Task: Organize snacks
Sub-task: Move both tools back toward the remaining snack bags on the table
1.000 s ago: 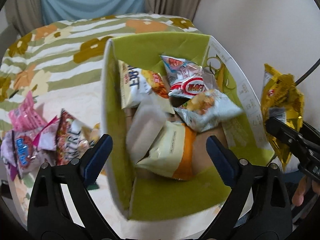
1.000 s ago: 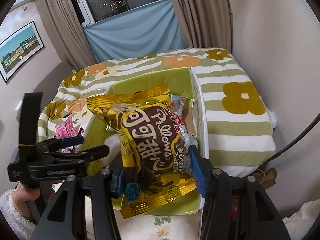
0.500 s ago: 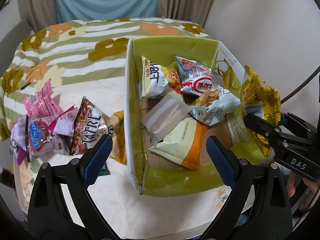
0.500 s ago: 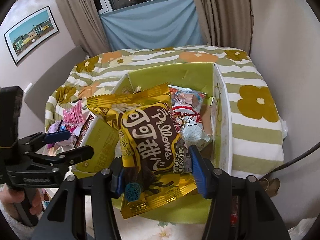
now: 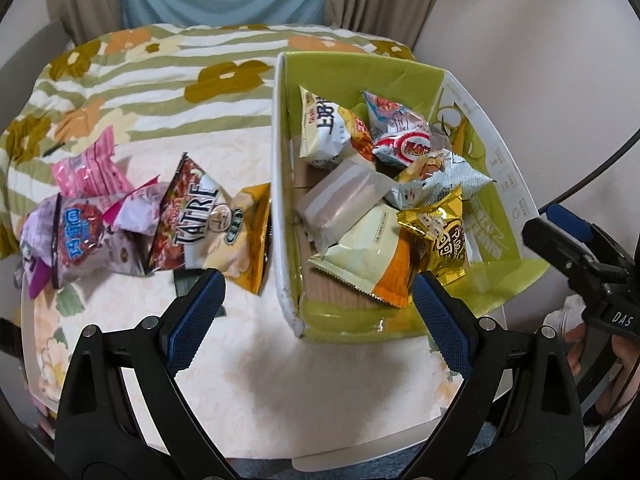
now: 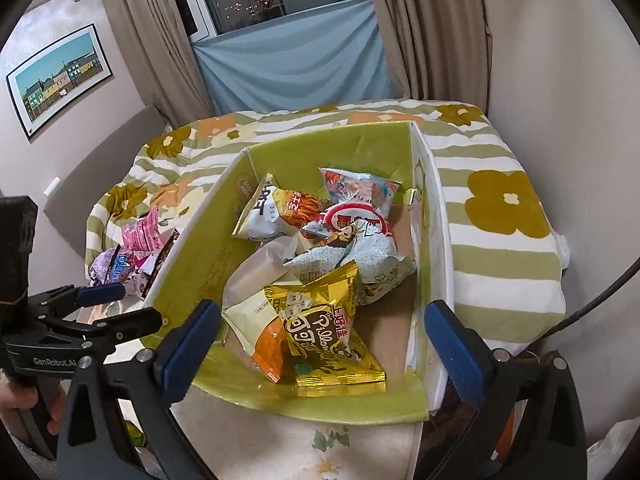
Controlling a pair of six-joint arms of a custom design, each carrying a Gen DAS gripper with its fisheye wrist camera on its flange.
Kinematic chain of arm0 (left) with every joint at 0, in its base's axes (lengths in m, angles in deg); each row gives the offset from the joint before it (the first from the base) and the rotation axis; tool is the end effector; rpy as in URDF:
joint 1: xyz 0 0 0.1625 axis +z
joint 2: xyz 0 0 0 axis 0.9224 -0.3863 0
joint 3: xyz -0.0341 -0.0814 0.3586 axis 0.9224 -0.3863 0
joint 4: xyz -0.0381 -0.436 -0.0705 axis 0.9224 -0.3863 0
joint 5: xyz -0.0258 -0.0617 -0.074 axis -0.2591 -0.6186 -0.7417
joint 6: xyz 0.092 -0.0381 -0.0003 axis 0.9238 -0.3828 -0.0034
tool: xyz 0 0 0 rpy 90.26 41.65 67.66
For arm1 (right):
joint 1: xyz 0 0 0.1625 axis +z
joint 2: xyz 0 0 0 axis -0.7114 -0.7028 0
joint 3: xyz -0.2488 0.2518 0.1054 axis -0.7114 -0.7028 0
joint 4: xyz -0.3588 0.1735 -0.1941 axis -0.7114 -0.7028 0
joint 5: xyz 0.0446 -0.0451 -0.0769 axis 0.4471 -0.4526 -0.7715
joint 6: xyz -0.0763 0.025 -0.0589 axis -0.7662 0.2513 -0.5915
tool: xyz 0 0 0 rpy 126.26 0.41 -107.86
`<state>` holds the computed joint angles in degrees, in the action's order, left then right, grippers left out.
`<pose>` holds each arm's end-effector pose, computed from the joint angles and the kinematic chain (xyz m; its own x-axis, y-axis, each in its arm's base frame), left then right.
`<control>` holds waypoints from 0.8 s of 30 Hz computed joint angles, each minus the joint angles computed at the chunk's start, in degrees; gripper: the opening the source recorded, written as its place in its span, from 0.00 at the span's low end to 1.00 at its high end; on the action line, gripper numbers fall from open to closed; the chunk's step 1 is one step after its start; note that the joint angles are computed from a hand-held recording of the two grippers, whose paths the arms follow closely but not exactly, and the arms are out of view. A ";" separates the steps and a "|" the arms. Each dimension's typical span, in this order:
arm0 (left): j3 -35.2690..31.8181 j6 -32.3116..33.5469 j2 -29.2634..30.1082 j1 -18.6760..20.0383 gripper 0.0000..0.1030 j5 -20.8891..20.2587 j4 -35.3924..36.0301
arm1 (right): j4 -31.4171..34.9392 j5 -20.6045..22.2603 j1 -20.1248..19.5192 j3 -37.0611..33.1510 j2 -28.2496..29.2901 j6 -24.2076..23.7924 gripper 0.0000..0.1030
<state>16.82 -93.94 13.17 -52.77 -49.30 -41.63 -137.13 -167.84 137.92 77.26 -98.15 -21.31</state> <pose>-0.4626 -0.3241 0.1020 -0.7903 -0.2521 -0.5585 0.1327 0.8194 -0.5577 0.1348 -0.3944 0.4118 -0.7469 -0.5225 0.4112 -0.6493 0.7063 -0.2821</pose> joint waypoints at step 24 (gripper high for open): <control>9.43 -30.67 -28.80 -13.86 0.91 -5.80 36.58 | -0.87 -1.27 19.71 1.42 4.43 12.82 0.99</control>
<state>26.26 -124.61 -15.63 -66.63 -55.10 -5.04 -138.00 -169.11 157.63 78.68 -93.72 -8.49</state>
